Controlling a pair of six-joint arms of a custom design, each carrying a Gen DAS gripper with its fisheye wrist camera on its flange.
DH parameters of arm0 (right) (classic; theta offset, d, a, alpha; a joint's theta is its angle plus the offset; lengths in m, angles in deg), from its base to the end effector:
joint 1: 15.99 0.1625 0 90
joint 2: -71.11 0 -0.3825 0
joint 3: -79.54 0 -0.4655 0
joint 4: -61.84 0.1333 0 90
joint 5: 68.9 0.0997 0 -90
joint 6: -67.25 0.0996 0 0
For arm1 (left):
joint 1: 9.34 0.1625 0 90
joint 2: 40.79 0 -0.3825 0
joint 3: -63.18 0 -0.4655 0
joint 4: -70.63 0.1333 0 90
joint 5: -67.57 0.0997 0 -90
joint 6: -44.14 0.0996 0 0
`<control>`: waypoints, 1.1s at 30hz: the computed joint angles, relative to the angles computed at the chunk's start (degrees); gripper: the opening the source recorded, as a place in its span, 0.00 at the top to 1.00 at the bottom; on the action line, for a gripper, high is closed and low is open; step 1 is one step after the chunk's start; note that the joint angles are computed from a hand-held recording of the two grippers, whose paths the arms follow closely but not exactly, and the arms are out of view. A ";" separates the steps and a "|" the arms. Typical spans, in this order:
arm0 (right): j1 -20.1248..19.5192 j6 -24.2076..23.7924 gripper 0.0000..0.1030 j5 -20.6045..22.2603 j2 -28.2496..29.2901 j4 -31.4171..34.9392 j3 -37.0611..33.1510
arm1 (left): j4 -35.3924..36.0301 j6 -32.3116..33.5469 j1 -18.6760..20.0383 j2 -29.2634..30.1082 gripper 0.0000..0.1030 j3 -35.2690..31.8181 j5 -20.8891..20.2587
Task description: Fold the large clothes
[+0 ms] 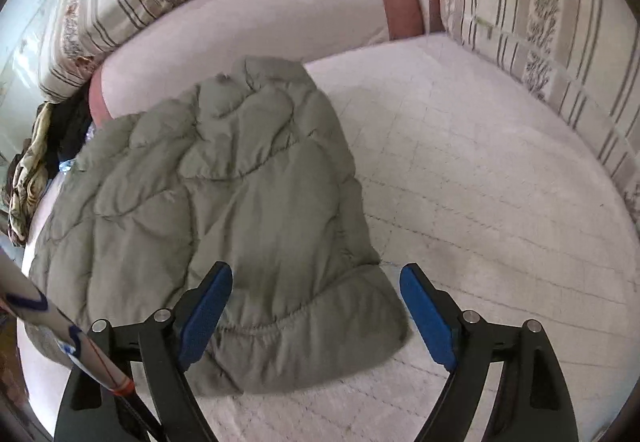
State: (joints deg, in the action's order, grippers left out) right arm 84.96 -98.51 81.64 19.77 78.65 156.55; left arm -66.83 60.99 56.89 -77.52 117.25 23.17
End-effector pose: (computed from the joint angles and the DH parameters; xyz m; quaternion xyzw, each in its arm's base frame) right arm 0.1649 -0.6070 0.1529 -0.2257 -0.7843 0.4402 0.3744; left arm -0.1644 -0.8805 0.2423 0.2146 0.8698 -0.2617 0.3591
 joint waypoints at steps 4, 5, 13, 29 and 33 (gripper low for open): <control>2.52 1.82 0.13 1.89 -0.71 -0.48 3.22 | -5.79 2.59 -1.04 -4.85 0.14 6.82 1.02; 3.11 3.14 0.13 1.83 -0.94 -0.22 4.28 | -6.27 2.62 -1.23 -6.24 0.14 8.43 0.87; 5.46 13.01 0.13 -3.48 0.19 3.62 8.44 | -12.76 3.42 -3.32 -17.03 0.14 22.94 0.67; 12.66 15.33 0.13 2.91 10.47 4.29 5.18 | -14.05 -1.74 -6.60 -31.46 0.14 41.96 1.62; 13.39 15.04 0.13 3.83 11.24 4.78 4.92 | -12.73 -2.32 -7.08 -33.16 0.14 45.00 2.55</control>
State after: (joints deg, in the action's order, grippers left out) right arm 98.36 -83.47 85.47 31.01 83.43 161.47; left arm -79.56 58.67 49.81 -110.68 162.25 25.71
